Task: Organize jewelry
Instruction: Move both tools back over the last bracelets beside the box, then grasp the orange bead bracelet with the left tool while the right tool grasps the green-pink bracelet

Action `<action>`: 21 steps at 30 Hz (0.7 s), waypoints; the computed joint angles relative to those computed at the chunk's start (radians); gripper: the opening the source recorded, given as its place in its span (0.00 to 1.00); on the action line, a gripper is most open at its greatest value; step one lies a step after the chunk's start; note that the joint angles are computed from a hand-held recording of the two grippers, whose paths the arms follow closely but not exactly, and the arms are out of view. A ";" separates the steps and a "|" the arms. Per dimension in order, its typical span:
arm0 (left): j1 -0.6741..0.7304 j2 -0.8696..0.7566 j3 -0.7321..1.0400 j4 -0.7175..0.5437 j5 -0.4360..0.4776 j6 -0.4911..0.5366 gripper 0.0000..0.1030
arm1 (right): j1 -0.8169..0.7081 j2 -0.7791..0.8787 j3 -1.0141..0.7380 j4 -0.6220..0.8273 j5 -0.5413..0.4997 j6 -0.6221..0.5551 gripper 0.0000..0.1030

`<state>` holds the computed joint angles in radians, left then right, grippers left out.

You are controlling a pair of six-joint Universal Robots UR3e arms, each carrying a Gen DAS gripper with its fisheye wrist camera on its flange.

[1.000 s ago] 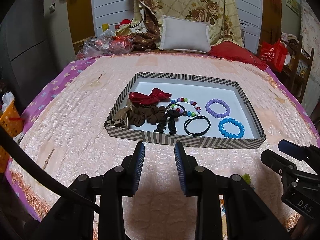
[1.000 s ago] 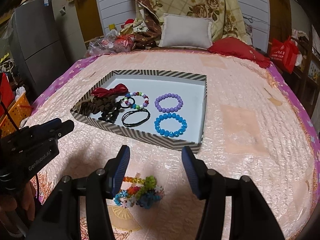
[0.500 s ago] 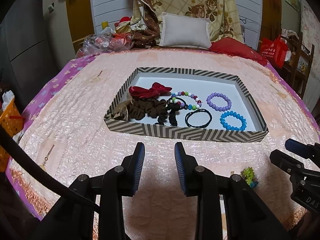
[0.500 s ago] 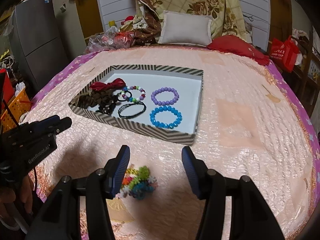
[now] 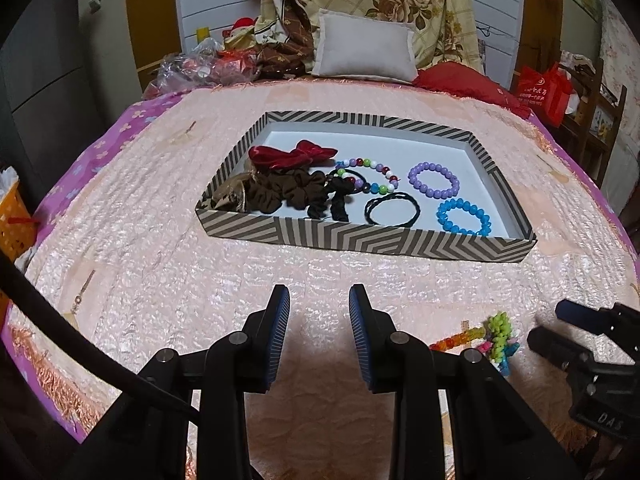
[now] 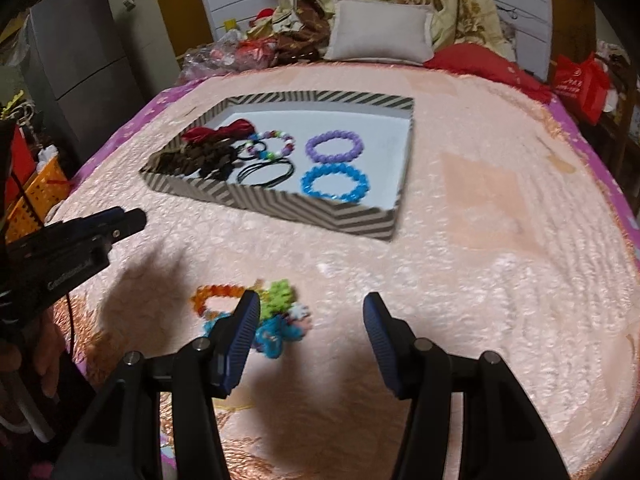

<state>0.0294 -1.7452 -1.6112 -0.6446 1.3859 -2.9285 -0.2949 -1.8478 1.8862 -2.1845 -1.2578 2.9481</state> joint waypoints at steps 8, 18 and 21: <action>0.014 -0.008 -0.009 -0.020 -0.016 -0.003 0.22 | 0.021 0.053 -0.001 -0.011 0.033 0.017 0.44; 0.009 -0.022 0.001 -0.046 -0.032 0.015 0.22 | -0.023 0.055 0.019 -0.001 0.147 0.002 0.14; 0.008 -0.026 0.007 -0.059 -0.051 0.017 0.22 | -0.091 -0.006 0.004 0.077 0.191 -0.040 0.14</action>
<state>0.0378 -1.7714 -1.6038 -0.7034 1.3347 -2.9114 -0.3855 -1.8542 1.8905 -2.1078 -1.0666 2.9081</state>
